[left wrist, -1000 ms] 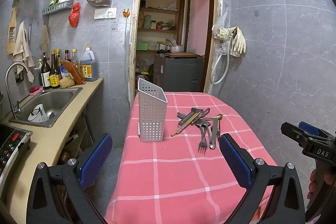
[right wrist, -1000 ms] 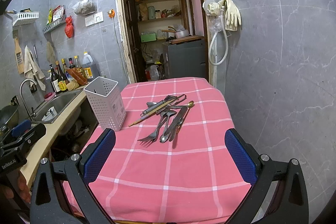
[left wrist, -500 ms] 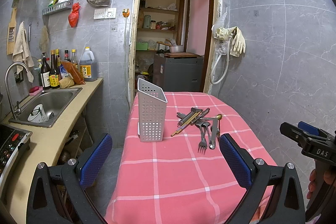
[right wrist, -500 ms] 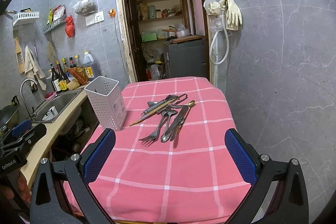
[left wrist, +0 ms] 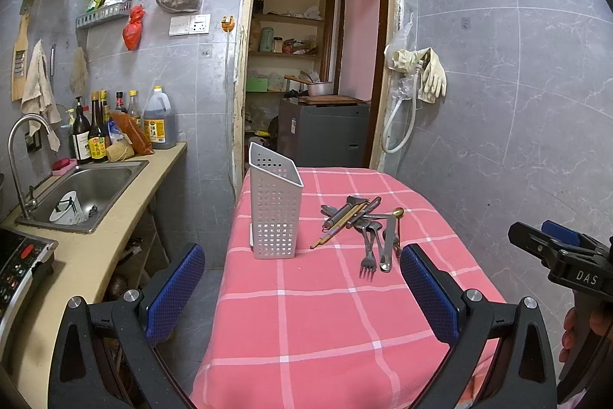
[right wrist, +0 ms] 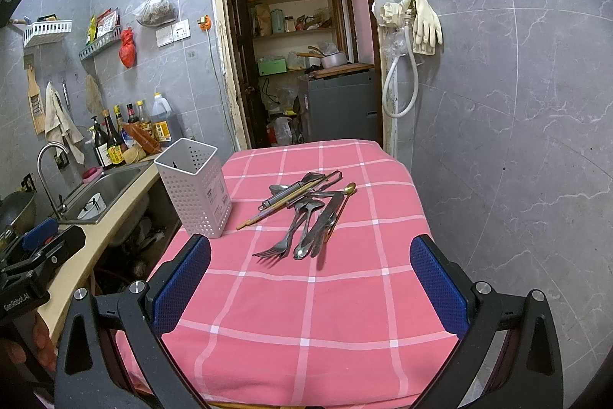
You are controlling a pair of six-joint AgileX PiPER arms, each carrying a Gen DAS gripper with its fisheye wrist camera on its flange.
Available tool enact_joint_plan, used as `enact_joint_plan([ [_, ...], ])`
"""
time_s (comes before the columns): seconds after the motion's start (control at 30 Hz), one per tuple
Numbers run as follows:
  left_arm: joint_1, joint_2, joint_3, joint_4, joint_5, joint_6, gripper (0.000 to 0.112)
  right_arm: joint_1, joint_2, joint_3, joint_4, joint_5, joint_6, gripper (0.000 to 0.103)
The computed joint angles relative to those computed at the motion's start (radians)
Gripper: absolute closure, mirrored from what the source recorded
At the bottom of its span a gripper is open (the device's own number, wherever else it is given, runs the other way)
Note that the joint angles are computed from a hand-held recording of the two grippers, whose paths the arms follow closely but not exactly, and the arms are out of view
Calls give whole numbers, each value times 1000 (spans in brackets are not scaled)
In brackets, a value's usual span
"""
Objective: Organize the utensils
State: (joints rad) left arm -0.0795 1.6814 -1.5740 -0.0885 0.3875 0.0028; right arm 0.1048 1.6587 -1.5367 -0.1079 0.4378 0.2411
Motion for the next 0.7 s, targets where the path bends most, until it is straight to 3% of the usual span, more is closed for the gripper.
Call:
enact_joint_plan([
  [0.7,0,1,-2,1,1,-1,10,-3,-2,-2,9,6,-9,1],
])
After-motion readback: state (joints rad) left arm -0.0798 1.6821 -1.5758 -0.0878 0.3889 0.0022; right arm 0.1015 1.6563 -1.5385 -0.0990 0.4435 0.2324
